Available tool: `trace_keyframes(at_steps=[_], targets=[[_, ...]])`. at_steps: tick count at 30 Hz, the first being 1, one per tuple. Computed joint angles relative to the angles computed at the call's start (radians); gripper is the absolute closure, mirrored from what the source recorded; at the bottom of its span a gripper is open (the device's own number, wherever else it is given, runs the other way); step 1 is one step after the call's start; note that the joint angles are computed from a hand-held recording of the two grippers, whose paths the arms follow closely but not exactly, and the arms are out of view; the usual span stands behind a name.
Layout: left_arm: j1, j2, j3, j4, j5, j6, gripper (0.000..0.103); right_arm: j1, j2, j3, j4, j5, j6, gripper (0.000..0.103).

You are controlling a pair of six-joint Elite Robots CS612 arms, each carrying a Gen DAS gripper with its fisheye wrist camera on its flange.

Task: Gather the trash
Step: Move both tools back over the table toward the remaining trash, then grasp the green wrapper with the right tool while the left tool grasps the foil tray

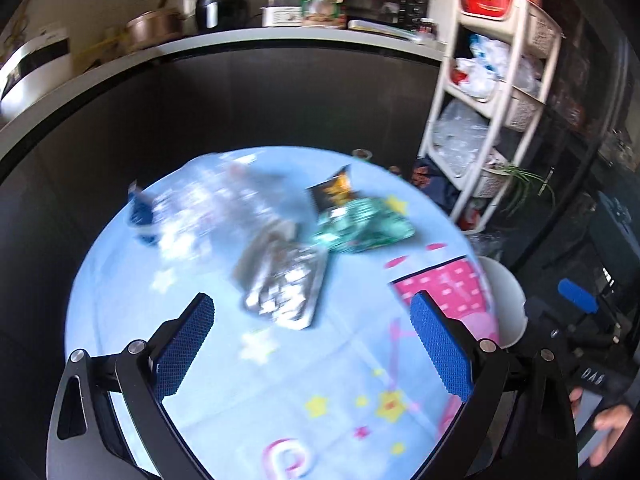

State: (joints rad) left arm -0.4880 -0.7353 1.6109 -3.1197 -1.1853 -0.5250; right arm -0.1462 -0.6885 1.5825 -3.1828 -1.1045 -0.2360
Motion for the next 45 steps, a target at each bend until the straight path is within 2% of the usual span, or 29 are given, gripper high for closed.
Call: trace_keyframes(at_steps=[4, 10, 13, 15, 16, 20, 24, 25, 26, 27, 28, 31, 36, 39, 41, 45], targets=[[0.02, -0.018, 0.049, -0.024, 0.002, -0.025, 0.008, 0.025, 0.007, -0.019, 0.025, 0.032, -0.014, 0.003], [0.052, -0.026, 0.087, -0.068, -0.065, -0.02, 0.008, 0.073, 0.044, -0.118, 0.164, 0.081, -0.125, 0.003], [0.064, -0.021, 0.086, -0.068, -0.112, -0.007, 0.009, 0.104, 0.08, -0.211, 0.255, 0.046, -0.2, 0.003], [0.073, -0.015, 0.08, -0.06, -0.142, -0.001, 0.016, 0.117, 0.106, -0.269, 0.323, 0.043, -0.246, 0.003], [0.077, -0.013, 0.077, -0.054, -0.158, 0.004, 0.018, 0.126, 0.12, -0.298, 0.347, 0.02, -0.275, 0.003], [0.09, -0.001, 0.066, -0.041, -0.195, 0.023, 0.023, 0.154, 0.167, -0.373, 0.369, -0.083, -0.401, 0.004], [0.103, 0.012, 0.047, -0.027, -0.238, 0.025, 0.027, 0.161, 0.195, -0.411, 0.374, -0.097, -0.428, 0.005], [0.107, 0.017, 0.038, -0.019, -0.253, 0.023, 0.027, 0.16, 0.197, -0.412, 0.372, -0.098, -0.422, 0.015], [0.11, 0.021, 0.032, -0.016, -0.266, 0.02, 0.027, 0.16, 0.196, -0.413, 0.382, -0.101, -0.414, 0.041], [0.111, 0.025, 0.026, -0.015, -0.277, 0.019, 0.027, 0.159, 0.195, -0.41, 0.383, -0.102, -0.41, 0.057], [0.113, 0.028, 0.022, -0.013, -0.284, 0.018, 0.027, 0.156, 0.191, -0.402, 0.38, -0.098, -0.406, 0.084], [0.118, 0.044, -0.001, -0.005, -0.301, 0.02, 0.027, 0.141, 0.172, -0.367, 0.383, -0.06, -0.355, 0.096], [0.125, 0.07, -0.043, 0.022, -0.335, 0.027, 0.028, 0.115, 0.113, -0.241, 0.297, -0.009, -0.291, 0.096], [0.126, 0.086, -0.074, 0.044, -0.33, 0.04, 0.028, 0.098, 0.083, -0.174, 0.264, 0.039, -0.263, 0.096], [0.129, 0.096, -0.094, 0.048, -0.345, 0.05, 0.033, 0.093, 0.07, -0.14, 0.232, 0.043, -0.252, 0.096], [0.134, 0.116, -0.138, 0.1, -0.345, 0.055, 0.036, 0.081, 0.056, -0.102, 0.199, 0.063, -0.208, 0.096]])
